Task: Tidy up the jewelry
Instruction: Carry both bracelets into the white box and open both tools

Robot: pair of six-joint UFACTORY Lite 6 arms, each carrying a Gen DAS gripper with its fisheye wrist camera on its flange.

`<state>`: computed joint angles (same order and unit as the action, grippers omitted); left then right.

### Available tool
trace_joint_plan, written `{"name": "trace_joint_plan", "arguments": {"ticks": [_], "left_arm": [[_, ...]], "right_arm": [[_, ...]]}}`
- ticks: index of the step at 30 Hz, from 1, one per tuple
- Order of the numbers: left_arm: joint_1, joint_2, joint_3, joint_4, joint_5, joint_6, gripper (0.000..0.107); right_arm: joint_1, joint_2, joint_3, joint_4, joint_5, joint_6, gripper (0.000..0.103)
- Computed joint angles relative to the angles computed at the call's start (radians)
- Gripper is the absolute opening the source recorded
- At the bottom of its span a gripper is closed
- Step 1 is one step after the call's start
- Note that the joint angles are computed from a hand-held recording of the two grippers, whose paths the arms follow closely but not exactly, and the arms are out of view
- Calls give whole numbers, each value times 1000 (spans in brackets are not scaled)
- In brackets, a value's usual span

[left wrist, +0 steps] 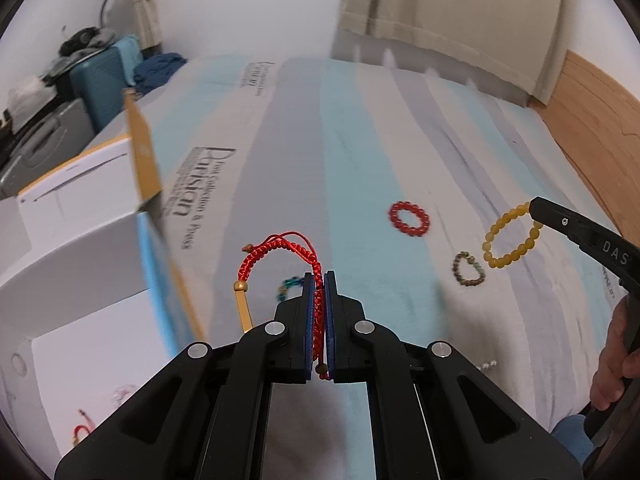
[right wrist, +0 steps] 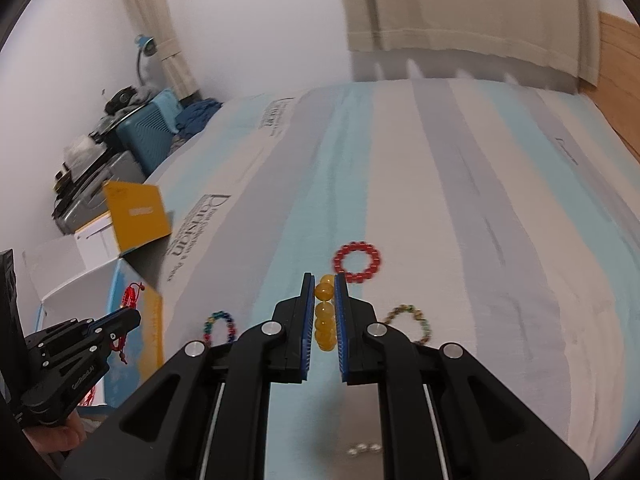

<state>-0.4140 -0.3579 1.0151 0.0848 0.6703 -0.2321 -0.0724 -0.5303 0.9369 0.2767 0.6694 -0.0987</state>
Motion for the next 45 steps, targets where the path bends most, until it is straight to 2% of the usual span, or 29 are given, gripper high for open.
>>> {"name": "trace_joint_plan", "arguments": {"ticks": [8, 15, 19, 29, 33, 45], "left_arm": [[235, -169, -34, -166, 98, 257, 3], [582, -234, -27, -416, 204, 630, 3], [802, -227, -19, -542, 274, 827, 3], [1155, -164, 19, -676, 375, 1085, 3], [1236, -127, 30, -701, 387, 1155, 3], [1497, 63, 94, -762, 425, 1351, 4]], "right_arm": [[354, 18, 109, -372, 38, 457, 9], [657, 130, 258, -658, 132, 804, 9], [783, 215, 350, -751, 182, 920, 9], [1001, 457, 606, -882, 267, 1059, 9], [1055, 547, 702, -896, 289, 1073, 9], [1166, 828, 944, -876, 271, 1083, 9]]}}
